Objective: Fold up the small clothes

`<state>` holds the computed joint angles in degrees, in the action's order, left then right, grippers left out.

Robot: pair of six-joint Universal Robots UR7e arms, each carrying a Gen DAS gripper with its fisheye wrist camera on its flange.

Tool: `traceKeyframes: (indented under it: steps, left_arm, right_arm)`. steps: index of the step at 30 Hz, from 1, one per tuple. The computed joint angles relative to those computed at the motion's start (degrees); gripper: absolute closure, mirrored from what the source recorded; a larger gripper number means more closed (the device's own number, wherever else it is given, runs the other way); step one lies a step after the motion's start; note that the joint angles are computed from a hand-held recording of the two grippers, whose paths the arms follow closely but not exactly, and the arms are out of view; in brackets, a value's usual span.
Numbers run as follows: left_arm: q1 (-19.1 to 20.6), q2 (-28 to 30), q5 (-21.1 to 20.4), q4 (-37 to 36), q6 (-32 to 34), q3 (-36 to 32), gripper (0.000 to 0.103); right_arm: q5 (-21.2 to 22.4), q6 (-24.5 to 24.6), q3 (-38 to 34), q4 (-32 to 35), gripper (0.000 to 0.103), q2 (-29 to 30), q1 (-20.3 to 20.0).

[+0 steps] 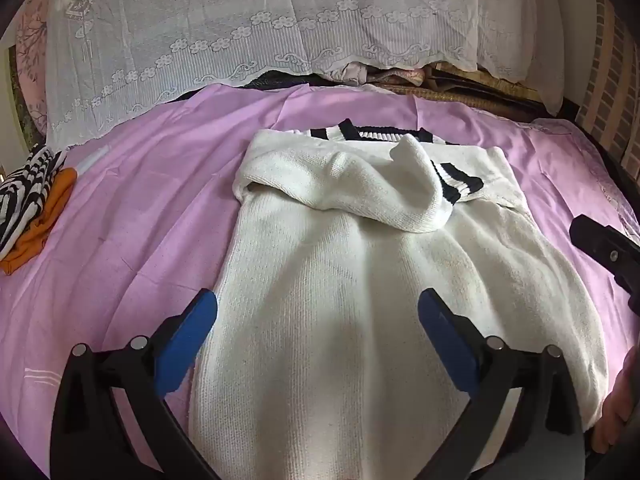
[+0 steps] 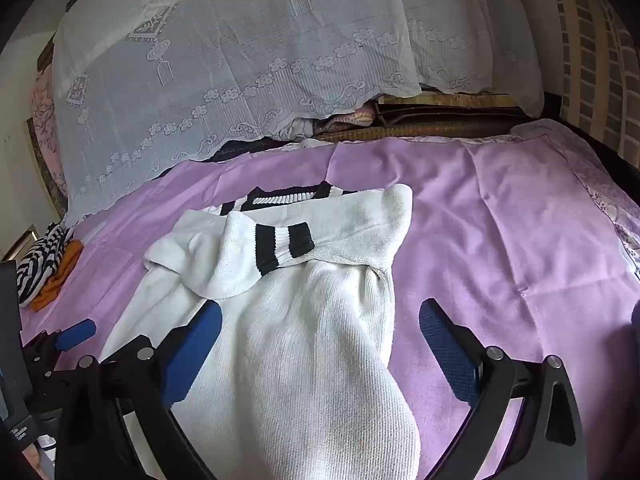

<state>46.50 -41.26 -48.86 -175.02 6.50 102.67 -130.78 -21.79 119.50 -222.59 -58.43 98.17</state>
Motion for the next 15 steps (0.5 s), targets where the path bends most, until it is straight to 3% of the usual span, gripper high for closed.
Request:
traceKeyframes:
  steps: [15]
  left_arm:
    - [-1.0, 0.7, 2.9, -4.8, 3.7, 0.9, 0.005]
  right_arm:
    - [-0.2, -0.3, -0.4, 0.0, 0.004, 0.4, 0.1]
